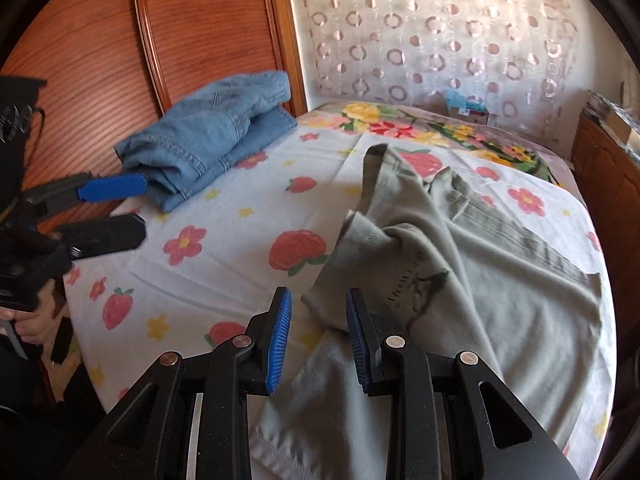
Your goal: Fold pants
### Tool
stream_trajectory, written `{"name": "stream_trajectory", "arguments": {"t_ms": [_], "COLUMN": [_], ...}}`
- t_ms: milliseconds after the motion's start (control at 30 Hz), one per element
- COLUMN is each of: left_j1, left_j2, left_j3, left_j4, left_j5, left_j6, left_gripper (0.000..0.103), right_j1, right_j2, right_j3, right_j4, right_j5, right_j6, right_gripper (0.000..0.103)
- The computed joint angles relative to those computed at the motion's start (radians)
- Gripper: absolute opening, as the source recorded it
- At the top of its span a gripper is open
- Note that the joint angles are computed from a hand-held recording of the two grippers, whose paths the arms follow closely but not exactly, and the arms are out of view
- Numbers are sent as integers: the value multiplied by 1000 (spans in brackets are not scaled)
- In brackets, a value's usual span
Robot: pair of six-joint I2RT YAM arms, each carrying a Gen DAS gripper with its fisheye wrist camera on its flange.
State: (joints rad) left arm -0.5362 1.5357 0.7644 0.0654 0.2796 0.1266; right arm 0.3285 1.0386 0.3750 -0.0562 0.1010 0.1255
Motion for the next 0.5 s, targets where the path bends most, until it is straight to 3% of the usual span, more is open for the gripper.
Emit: {"name": "stream_trajectory", "arguments": {"t_ms": [167, 300, 400, 500], "left_j1": [9, 16, 17, 12], "left_j2": [-7, -6, 5, -2], "left_j3": [-2, -7, -4, -10], "left_j4": [2, 7, 7, 2], "left_j5": [9, 17, 17, 19], "left_j6": [1, 3, 3, -1], "left_gripper": [74, 74, 74, 74], "right_j1": [-17, -13, -12, -1], "right_j2": [132, 204, 178, 86], "right_j3": [56, 95, 84, 55], "right_j4": [18, 19, 22, 20], "right_j5": [4, 49, 52, 77], "right_j6": [-56, -81, -68, -30], "right_gripper": [29, 12, 3, 2]}}
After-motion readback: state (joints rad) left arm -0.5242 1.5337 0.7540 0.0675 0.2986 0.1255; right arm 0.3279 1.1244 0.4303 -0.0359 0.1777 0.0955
